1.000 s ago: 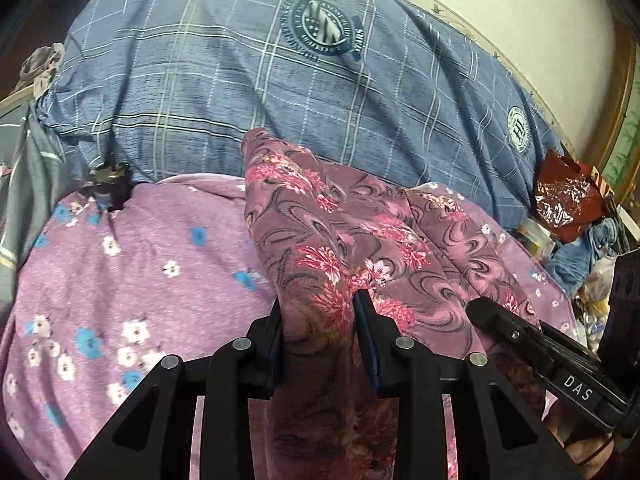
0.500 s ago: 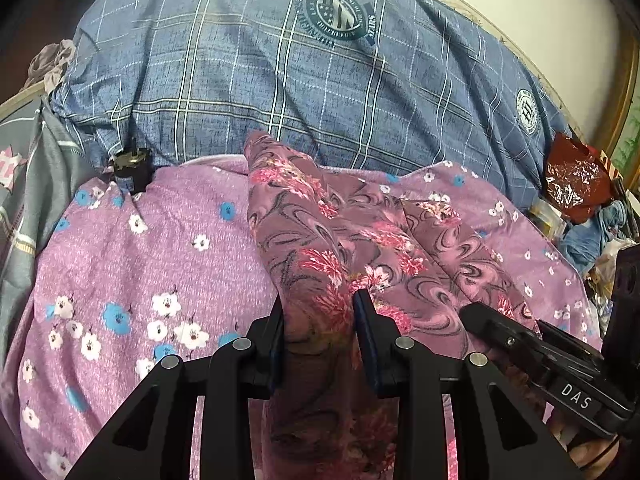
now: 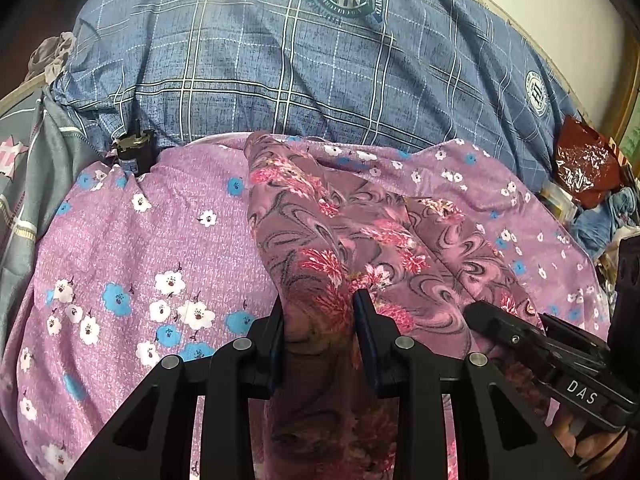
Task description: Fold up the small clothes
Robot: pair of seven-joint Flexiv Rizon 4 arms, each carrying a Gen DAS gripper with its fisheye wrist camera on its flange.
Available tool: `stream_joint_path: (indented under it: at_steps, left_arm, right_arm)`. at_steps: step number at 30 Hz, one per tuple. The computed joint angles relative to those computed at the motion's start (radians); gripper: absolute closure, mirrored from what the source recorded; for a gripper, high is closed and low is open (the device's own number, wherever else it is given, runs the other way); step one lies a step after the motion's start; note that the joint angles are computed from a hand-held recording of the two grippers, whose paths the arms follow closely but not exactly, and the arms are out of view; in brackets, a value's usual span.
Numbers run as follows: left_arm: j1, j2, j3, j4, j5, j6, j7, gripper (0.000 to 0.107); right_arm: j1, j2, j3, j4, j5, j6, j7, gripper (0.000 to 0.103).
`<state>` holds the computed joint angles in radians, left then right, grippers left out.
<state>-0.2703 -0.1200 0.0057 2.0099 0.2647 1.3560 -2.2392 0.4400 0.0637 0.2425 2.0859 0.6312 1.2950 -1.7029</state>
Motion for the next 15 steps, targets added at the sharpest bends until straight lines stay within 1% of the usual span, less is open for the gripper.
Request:
stream_joint_path:
  at_steps: [4,8,12,15]
  left_arm:
    - [-0.004,-0.007,0.003,-0.005,0.015,-0.009,-0.014,0.077]
    - [0.002,-0.018,-0.001,-0.002,-0.012,-0.023,0.000,0.077]
    - [0.006,-0.036,-0.003,-0.004,-0.050,-0.038,0.017,0.076]
    - [0.000,-0.048,0.004,-0.017,-0.048,-0.044,0.016,0.075]
  right_arm:
    - [-0.003,-0.010,-0.004,-0.004,0.008,-0.015,-0.007,0.074]
    - [-0.013,-0.015,-0.005,-0.011,0.020,-0.034,-0.016,0.074]
    - [-0.019,-0.023,0.001,-0.005,0.002,-0.029,-0.011,0.074]
    - [-0.022,-0.026,0.003,-0.002,0.002,-0.029,-0.016,0.074]
